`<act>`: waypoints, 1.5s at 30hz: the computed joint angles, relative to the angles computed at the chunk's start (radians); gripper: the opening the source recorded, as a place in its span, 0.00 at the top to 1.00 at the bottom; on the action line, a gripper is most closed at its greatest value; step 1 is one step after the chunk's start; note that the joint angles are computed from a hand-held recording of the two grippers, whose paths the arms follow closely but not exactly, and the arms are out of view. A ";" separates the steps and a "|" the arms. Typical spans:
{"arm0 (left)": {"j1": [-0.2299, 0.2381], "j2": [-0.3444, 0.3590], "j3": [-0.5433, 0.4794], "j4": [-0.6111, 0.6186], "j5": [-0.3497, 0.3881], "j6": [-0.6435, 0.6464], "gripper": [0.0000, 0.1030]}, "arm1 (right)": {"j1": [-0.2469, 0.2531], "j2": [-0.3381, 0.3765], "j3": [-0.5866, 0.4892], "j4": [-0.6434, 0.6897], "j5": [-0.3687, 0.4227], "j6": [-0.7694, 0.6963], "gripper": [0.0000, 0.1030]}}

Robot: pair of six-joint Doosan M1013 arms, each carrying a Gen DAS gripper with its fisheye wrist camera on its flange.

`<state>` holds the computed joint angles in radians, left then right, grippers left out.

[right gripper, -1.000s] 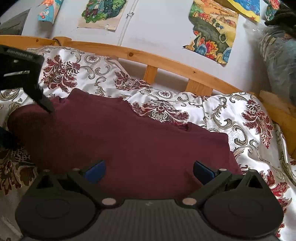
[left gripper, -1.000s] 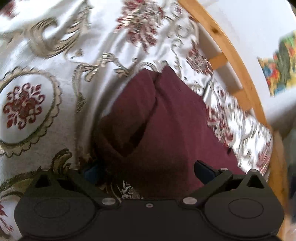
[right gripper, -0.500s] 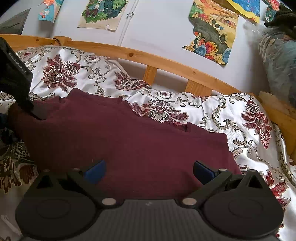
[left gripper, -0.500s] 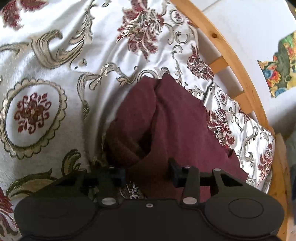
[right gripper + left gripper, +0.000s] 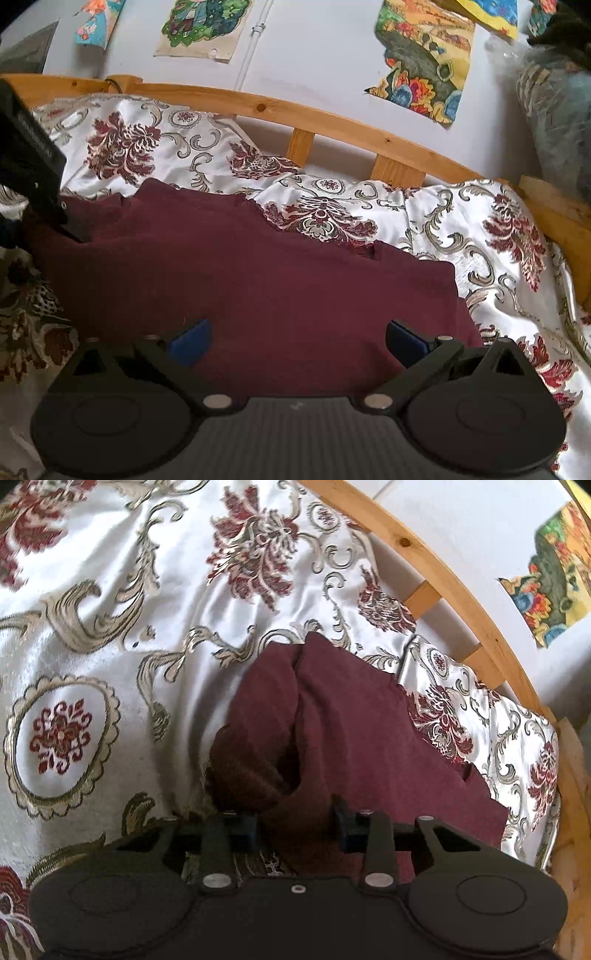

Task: Fold small clothes

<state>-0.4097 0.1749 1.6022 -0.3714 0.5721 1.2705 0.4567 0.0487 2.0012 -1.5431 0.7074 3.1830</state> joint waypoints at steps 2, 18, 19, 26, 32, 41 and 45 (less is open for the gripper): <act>-0.008 -0.003 0.001 0.021 -0.018 0.028 0.69 | -0.010 -0.018 0.001 0.039 -0.024 -0.012 0.00; -0.094 0.053 -0.211 0.283 0.208 0.230 0.77 | -0.076 -0.101 0.020 0.133 -0.019 -0.055 0.00; -0.094 0.050 -0.209 0.285 0.211 0.229 0.77 | -0.082 -0.105 0.023 0.150 -0.028 -0.063 0.00; -0.116 0.014 -0.153 0.382 0.182 0.174 0.77 | -0.084 -0.099 0.021 0.185 -0.059 -0.125 0.00; -0.115 0.024 -0.157 0.468 0.243 0.044 0.70 | -0.066 -0.076 0.013 0.230 -0.072 -0.239 0.00; -0.091 0.016 -0.121 0.458 0.195 -0.027 0.42 | -0.076 -0.079 0.011 0.263 -0.090 -0.251 0.00; -0.091 0.005 -0.079 0.544 0.132 -0.105 0.22 | -0.077 -0.080 0.012 0.267 -0.092 -0.254 0.00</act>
